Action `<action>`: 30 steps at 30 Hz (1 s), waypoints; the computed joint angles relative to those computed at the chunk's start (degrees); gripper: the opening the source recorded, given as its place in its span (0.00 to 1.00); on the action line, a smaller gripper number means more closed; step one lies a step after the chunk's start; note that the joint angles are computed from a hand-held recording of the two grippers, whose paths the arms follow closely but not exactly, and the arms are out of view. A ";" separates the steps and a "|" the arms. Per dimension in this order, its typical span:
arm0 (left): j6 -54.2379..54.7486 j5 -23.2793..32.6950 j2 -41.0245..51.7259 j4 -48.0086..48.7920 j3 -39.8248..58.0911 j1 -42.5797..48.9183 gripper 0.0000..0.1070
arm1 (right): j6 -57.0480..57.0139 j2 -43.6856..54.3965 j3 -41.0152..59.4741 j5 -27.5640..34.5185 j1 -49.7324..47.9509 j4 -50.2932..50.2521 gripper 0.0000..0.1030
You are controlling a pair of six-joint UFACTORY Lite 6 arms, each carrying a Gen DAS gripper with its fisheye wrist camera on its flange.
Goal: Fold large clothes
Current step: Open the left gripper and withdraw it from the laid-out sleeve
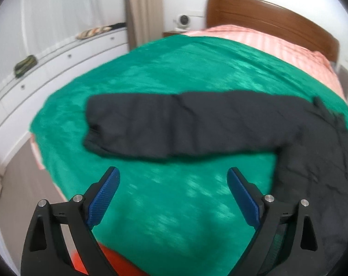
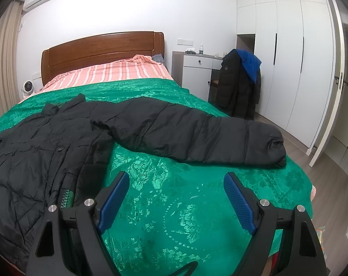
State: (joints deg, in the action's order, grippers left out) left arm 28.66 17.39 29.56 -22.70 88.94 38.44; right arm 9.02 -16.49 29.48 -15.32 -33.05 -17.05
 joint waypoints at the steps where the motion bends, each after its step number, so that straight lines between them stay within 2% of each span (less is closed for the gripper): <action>1: 2.34 -0.48 -0.98 -2.03 -1.77 -0.52 0.89 | -0.12 0.07 0.02 -0.05 0.02 0.10 0.81; 4: 8.67 -2.07 -3.11 -6.53 -6.81 -2.40 0.89 | -0.08 0.09 0.07 0.12 0.04 0.07 0.81; 7: 10.52 -1.34 -1.13 -7.58 -6.57 -3.00 0.89 | 0.22 -0.03 0.03 0.18 0.02 -0.25 0.81; 13: 5.95 2.87 5.69 -4.86 -2.20 -2.71 0.90 | -0.37 0.07 0.12 0.27 0.12 0.40 0.81; 17: 9.39 0.22 6.28 -8.05 -4.41 -2.90 0.95 | -0.34 0.15 0.18 0.28 0.13 0.36 0.81; 30: 13.81 0.56 8.30 -11.59 -3.52 -2.22 0.96 | -1.78 1.06 0.69 0.56 0.59 1.96 0.81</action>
State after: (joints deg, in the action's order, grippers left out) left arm 42.47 17.96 37.87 -34.30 85.43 36.22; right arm 7.25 -15.44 30.17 -14.77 -32.46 -15.09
